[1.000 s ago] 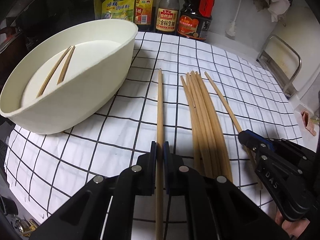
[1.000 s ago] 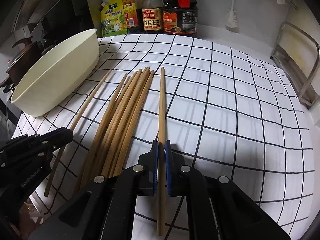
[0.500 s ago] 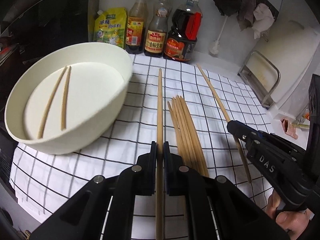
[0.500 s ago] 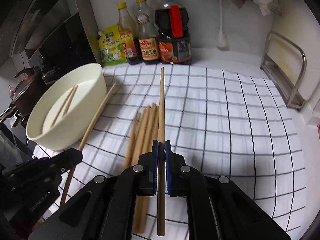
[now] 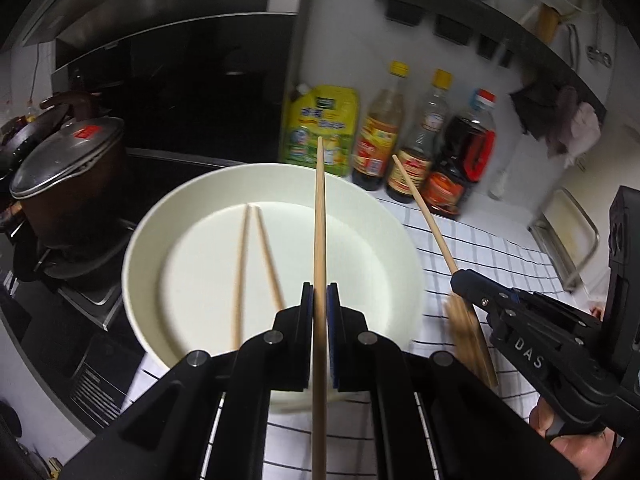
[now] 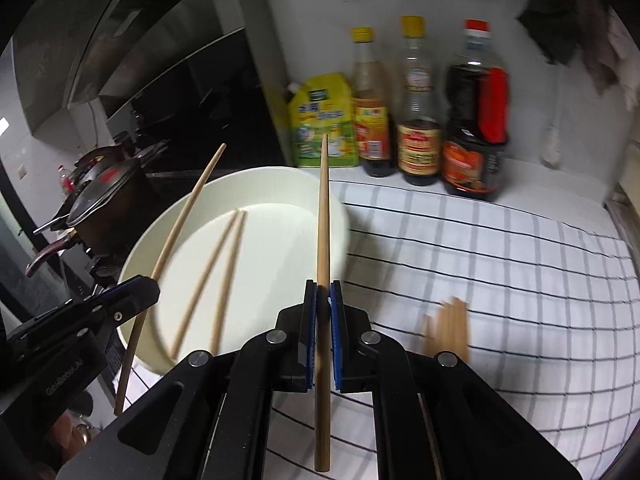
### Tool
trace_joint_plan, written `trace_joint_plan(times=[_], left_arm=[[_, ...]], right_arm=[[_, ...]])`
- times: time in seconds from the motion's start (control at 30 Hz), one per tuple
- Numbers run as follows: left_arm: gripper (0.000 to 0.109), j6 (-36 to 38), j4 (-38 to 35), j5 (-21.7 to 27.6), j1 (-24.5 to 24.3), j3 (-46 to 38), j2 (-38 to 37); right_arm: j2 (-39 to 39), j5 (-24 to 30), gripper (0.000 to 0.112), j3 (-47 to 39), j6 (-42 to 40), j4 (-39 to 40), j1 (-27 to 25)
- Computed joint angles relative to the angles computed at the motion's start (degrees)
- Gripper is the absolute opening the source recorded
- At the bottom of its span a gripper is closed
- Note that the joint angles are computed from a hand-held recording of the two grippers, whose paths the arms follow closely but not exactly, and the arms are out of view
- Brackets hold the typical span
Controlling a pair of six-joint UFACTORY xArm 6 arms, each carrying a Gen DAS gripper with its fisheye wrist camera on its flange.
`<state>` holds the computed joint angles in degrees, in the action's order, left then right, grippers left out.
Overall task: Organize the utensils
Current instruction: 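Lift both held chopsticks and carry them over the white bowl, then lower both tools into the bowl and open them, releasing the chopsticks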
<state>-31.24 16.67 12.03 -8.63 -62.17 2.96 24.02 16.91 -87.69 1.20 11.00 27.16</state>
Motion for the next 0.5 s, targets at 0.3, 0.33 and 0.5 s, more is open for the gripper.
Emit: trace_joint_plan(times=[0.3,0.33,0.5], left_arm=[[0.007,6.9,-5.7,0.8,4.5,-3.2,4.7],[0.007,7.5,-6.1,0.9,4.8,-3.5,5.2],[0.008,9.4,-8.1,2.2,5.3,-5.7,7.9]], right_arm=[[15.2,11.3,0.007,-21.9,1.6,-2.1,3.6],[16.3,12.2,0.007,-23.4,2.0,-2.5,3.7],[20.5,15.8,0.007,-29.5,3.2,-2.7,4.0]])
